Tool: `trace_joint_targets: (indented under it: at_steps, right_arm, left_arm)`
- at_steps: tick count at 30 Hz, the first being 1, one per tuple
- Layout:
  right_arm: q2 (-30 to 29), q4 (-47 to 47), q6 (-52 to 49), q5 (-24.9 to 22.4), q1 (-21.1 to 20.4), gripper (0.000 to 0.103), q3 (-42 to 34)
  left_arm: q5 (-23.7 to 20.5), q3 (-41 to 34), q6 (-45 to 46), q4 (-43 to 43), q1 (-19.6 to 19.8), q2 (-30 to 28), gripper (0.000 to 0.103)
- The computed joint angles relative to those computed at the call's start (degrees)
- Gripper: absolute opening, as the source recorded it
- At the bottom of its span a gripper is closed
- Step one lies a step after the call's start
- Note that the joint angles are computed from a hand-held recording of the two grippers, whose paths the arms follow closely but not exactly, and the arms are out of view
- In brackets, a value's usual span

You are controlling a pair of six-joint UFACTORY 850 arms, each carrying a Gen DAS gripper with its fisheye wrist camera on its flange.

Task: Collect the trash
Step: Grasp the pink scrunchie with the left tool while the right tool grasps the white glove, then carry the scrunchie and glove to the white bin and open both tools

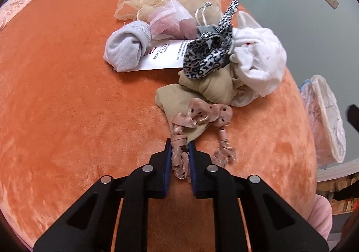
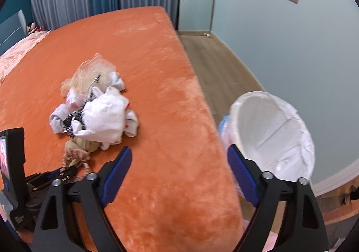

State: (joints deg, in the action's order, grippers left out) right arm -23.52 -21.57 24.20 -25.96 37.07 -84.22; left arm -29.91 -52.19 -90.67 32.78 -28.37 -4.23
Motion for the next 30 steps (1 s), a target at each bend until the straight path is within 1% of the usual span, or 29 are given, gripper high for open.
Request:
trace_joint_targets:
  at_steps: [2,3,5,7,8,10,13,16,19,20,21,22,23,24,25,30]
  right_arm:
    - [-1.34,2.79,-2.98,-0.22,0.42,0.071,-1.55]
    - [-2.07,4.97,-5.06,-0.35,0.52,0.067,-2.46]
    - [-3.81,11.81,-11.11,-0.54,0.52,0.060,-4.68]
    - [-5.77,17.03,-15.29,-1.21,0.59,0.054,-7.13]
    - [-7.02,19.68,-17.67,-1.86,0.62,0.052,-8.70]
    - [-9.20,23.56,-20.66,-2.85,0.73,0.052,-11.40]
    - [-12.66,25.83,-21.77,-4.82,1.02,0.052,-15.70]
    - [-16.00,28.01,-22.37,-7.04,1.07,0.054,-19.66]
    - [-18.59,28.83,-22.84,-9.11,1.14,0.054,-22.47]
    - [-19.28,29.37,-23.48,-9.76,1.17,0.050,-23.11]
    - [-19.77,30.67,-24.58,-10.10,1.14,0.044,-23.50]
    - [-20.13,33.67,-26.97,-10.69,0.91,0.024,-23.76]
    - [-20.42,34.27,-27.30,-11.55,0.82,0.010,-24.16]
    - [-20.43,34.20,-27.02,-11.85,0.79,0.006,-24.18]
    - [-19.82,35.51,-27.97,-11.42,0.61,0.005,-23.41]
    - [-15.92,39.92,-34.37,-8.33,0.09,0.004,-19.39]
  left_arm:
    - [0.45,0.50,-0.77,0.42,-0.17,1.33,0.013]
    - [0.71,0.98,-1.38,0.89,-0.40,2.46,0.013]
    - [0.42,1.88,-3.72,3.19,-1.07,4.77,0.013]
    - [-0.32,2.06,-4.62,4.51,-1.37,5.78,0.013]
    - [-0.31,2.42,-4.73,4.59,-1.25,6.61,0.013]
    - [-0.32,2.60,-5.09,4.76,-0.94,7.46,0.013]
    - [-1.24,3.58,-5.82,5.60,-0.45,9.69,0.013]
    - [-2.83,2.19,-5.84,6.34,-0.42,8.58,0.013]
    - [-3.48,1.75,-5.85,6.48,-0.01,8.45,0.013]
    - [-3.66,1.61,-5.80,6.48,0.09,8.42,0.013]
    - [-4.03,1.43,-5.67,6.54,0.14,8.40,0.013]
    - [-4.38,1.16,-5.39,6.57,0.26,8.26,0.013]
    - [-4.68,0.97,-5.17,6.64,0.33,8.18,0.013]
    - [-5.27,0.70,-5.04,6.82,0.29,8.16,0.013]
    - [-5.60,0.49,-5.04,6.88,0.28,8.10,0.013]
    - [-7.11,-0.65,-5.38,7.65,-0.05,7.92,0.013]
